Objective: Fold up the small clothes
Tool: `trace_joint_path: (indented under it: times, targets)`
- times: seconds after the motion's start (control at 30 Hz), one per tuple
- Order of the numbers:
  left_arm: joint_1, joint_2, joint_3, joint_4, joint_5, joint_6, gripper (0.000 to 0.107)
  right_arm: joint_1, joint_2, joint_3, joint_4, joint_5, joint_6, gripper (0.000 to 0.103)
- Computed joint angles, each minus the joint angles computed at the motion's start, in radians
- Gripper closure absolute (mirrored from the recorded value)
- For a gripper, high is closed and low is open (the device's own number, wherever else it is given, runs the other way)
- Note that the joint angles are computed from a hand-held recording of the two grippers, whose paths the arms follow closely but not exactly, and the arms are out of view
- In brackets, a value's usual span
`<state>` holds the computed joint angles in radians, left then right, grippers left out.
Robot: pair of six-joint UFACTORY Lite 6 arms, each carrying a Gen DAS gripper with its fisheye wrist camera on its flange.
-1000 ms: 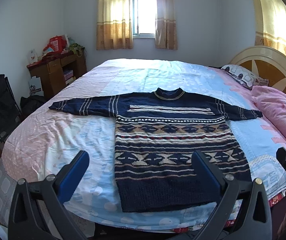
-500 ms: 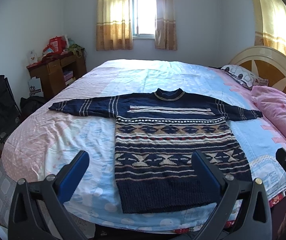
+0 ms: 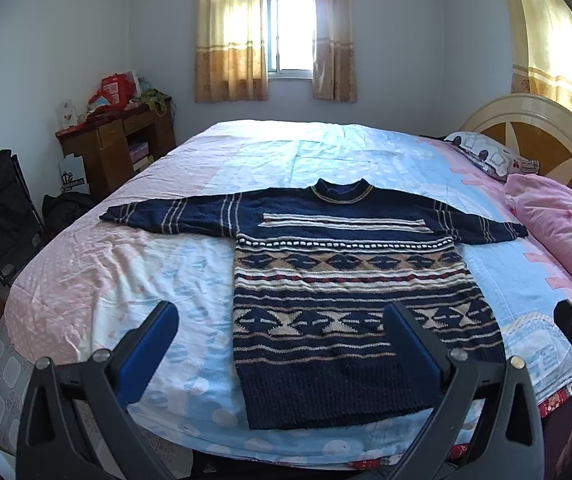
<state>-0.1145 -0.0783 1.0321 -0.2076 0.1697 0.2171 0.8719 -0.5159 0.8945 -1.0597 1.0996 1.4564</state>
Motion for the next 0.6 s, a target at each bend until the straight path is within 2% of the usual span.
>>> trace_joint_path:
  times: [0.33, 0.6]
  targets:
    - [0.016, 0.01, 0.004, -0.069, 0.002, 0.079, 0.004, -0.006, -0.001, -0.006, 0.004, -0.007, 0.0, 0.001]
    - [0.017, 0.016, 0.006, -0.062, -0.002, 0.075, 0.004, -0.019, -0.006, -0.014, 0.009, -0.023, -0.004, 0.001]
